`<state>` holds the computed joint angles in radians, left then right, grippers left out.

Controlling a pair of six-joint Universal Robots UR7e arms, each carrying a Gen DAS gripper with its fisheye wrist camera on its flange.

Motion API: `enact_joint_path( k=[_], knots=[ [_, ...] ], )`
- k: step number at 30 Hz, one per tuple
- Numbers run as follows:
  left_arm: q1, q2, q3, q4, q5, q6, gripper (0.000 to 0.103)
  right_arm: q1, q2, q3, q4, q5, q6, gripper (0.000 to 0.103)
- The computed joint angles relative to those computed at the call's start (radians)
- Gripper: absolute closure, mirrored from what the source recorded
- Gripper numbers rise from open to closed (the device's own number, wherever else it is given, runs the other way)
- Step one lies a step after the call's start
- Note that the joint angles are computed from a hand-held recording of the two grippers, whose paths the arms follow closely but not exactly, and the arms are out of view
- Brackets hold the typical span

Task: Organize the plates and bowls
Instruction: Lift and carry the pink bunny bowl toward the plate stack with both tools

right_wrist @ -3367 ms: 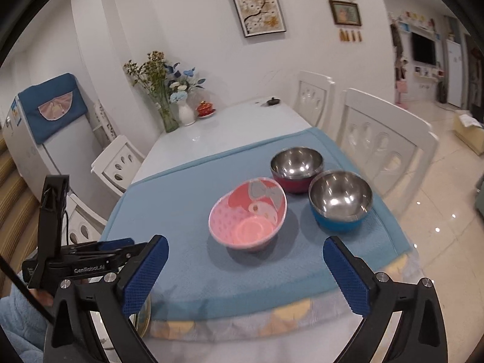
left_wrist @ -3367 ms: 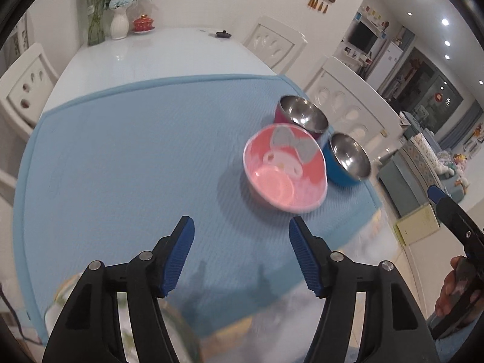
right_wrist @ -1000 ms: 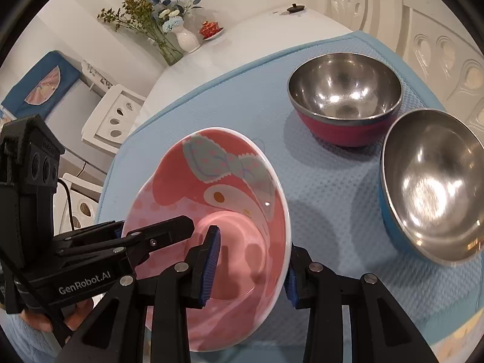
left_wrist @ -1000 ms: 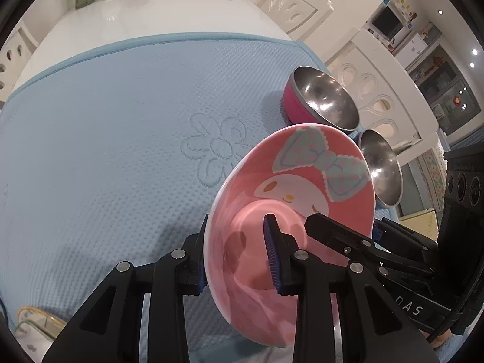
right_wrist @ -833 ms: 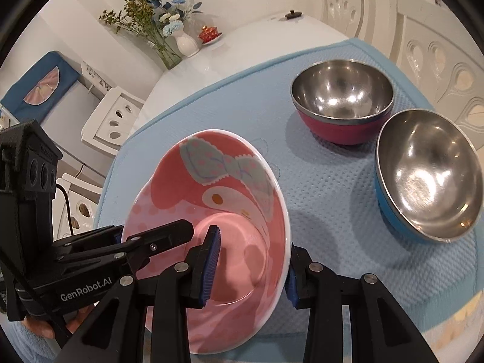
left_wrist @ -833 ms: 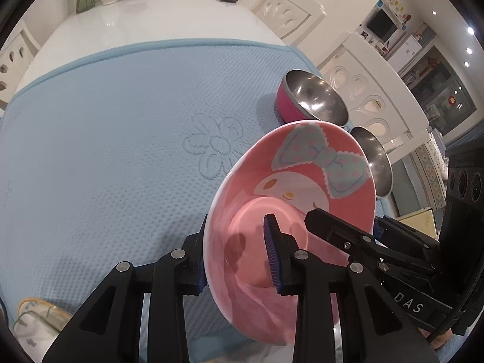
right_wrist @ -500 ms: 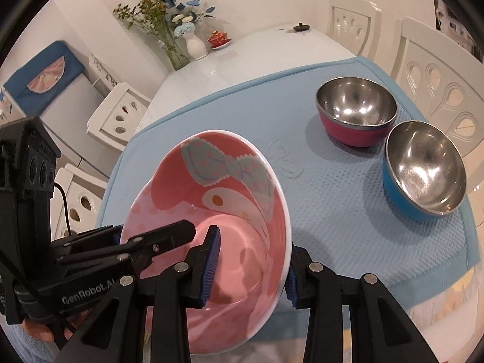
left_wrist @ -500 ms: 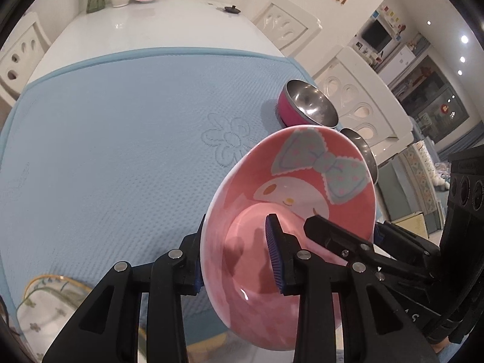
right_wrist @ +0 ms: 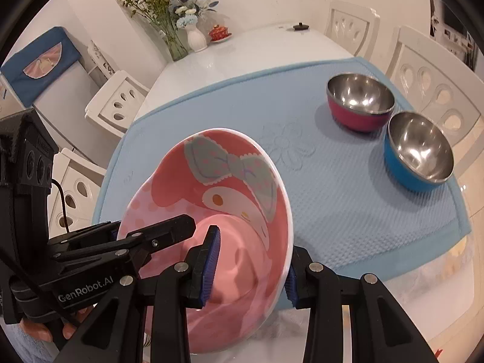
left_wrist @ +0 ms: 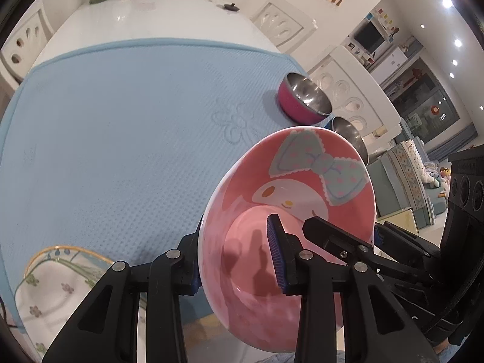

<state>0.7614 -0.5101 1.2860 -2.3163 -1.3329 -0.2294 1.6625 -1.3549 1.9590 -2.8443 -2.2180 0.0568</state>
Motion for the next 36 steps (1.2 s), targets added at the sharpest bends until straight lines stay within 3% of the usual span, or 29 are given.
enact_joint_path(
  k=[13, 36],
  knots=[
    [0.025, -0.007, 0.012, 0.026, 0.030, -0.060, 0.070, -0.014, 0.043, -0.030, 0.060, 0.055, 0.002, 0.066],
    [0.073, 0.101, -0.140, 0.162, 0.026, -0.118, 0.069, -0.085, 0.120, -0.161, 0.260, 0.112, 0.025, 0.066]
  ],
)
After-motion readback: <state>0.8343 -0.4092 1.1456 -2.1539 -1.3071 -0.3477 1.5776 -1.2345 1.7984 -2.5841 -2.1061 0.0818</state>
